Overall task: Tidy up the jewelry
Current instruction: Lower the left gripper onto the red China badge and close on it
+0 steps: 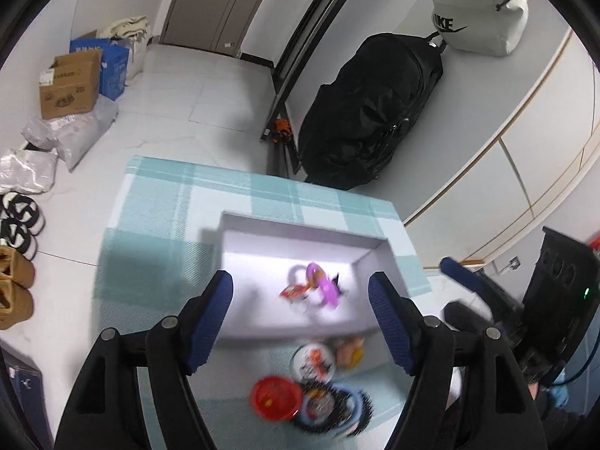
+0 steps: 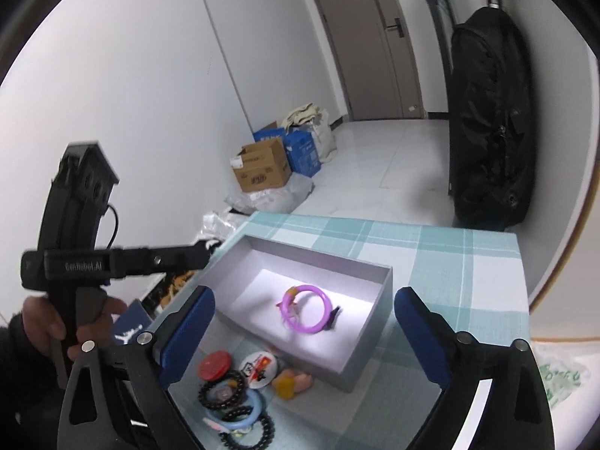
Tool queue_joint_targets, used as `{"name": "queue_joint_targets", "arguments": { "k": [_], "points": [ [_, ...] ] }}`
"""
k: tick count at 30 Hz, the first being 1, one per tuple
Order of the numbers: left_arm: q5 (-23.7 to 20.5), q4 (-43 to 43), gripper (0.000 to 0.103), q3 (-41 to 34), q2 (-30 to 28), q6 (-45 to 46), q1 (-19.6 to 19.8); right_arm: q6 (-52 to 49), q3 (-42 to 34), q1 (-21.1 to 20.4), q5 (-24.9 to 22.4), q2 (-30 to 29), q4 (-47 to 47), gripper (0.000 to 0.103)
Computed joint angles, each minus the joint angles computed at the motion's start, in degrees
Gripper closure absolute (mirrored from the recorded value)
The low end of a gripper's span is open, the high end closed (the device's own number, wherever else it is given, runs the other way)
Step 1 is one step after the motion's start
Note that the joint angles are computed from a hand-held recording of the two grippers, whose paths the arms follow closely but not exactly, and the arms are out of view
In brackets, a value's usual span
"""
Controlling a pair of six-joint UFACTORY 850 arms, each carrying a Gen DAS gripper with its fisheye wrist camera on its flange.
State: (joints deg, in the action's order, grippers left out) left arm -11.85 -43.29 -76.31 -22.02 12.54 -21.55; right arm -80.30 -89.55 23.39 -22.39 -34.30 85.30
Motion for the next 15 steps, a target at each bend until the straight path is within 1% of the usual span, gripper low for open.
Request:
{"name": "queue_joint_targets", "arguments": {
  "k": [1, 3, 6, 8, 9, 11, 15],
  "points": [
    [-0.08, 2.92, 0.031, 0.59, 0.39, -3.07, -0.04, -1.12, 0.91, -0.09, -0.08, 0.57, 1.73, 0.006],
    [-1.18, 2.45, 0.031, 1.77, 0.92, -3.73, 0.23, -2.29, 2.33, -0.23, -0.57, 1.48, 3.91, 0.005],
    [-2.22, 7.05, 0.031, 2.75, 1.11, -8.99, -0.14, -3.44, 4.28, -0.03, -0.05, 2.89, 5.56, 0.005],
    [-3.37, 6.90, 0.031, 3.22, 1.07, -9.26, -0.31, -4.27, 5.57, 0.12, -0.07, 3.76, 6.58, 0.005],
    [-4.72, 4.36, 0.031, 3.21, 0.71, -7.31, -0.22, -4.79, 6.35, 0.23, -0.14, 4.25, 7.28, 0.005],
    [-6.48, 2.77, 0.031, 3.12, -0.01, -6.68, -0.28, -5.88, 7.85, 0.47, 0.03, 5.19, 8.38, 0.005],
    [-9.57, 8.45, 0.031, 1.20, -2.43, -10.87, -1.38, -5.40, 9.81, 0.89, 0.00, 6.33, 8.31, 0.004]
  ]
}}
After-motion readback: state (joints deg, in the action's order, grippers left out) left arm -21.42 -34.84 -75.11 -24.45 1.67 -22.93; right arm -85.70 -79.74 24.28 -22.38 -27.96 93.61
